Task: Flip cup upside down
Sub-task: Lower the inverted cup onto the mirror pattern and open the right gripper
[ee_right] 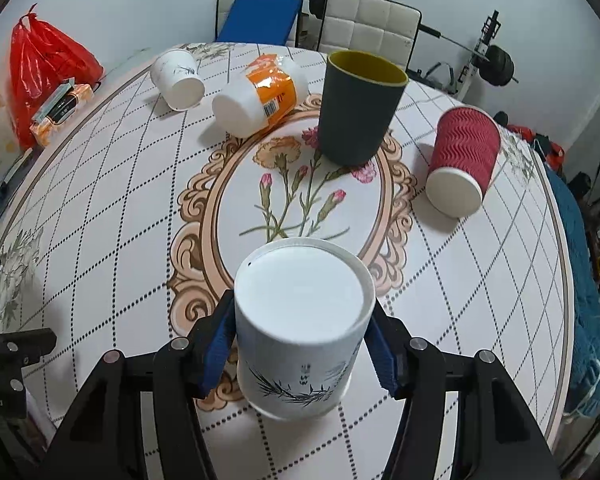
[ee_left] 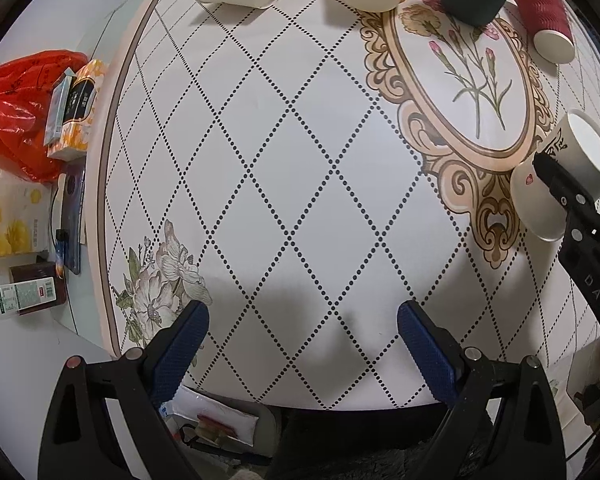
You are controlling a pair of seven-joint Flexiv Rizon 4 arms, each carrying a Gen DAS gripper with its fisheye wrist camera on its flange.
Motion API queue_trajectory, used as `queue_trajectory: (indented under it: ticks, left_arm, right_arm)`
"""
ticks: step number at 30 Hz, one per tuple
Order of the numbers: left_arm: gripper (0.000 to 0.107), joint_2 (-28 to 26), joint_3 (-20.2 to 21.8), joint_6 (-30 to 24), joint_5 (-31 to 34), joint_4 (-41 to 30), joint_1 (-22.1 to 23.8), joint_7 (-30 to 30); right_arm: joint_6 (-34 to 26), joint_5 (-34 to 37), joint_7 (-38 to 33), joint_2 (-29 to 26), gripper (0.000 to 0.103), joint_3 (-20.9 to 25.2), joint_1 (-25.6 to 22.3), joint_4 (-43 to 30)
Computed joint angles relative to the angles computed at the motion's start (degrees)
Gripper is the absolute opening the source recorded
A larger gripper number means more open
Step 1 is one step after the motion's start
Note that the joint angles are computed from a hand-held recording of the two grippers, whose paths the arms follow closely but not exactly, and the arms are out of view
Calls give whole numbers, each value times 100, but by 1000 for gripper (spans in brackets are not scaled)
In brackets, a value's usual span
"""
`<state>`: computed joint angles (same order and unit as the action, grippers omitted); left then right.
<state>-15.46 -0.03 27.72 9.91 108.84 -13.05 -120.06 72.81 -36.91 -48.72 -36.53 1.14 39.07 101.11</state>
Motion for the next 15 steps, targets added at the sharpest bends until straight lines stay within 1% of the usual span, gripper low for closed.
queue_trajectory:
  ticks: [6, 10, 12, 13, 14, 15]
  left_arm:
    - [97, 77, -20, 73, 22, 101, -27, 28]
    - [97, 134, -28, 129, 49, 159, -42, 14]
    - [97, 180, -32, 179, 76, 195, -47, 18]
    - [97, 226, -33, 226, 95, 216, -52, 23]
    - [97, 266, -35, 273, 118, 234, -54, 27]
    - [97, 308, -36, 325, 149, 248, -57, 23]
  right_arm:
    - [-54, -38, 76, 135, 63, 4, 34, 213]
    - [-230, -10, 42, 173, 63, 109, 16, 241]
    - [-442, 100, 22, 184, 64, 211, -16, 194]
    - [-547, 171, 27, 195, 65, 263, -37, 171]
    - [-665, 253, 40, 212, 74, 316, -59, 143]
    - [-805, 348, 111, 252, 85, 354, -68, 122]
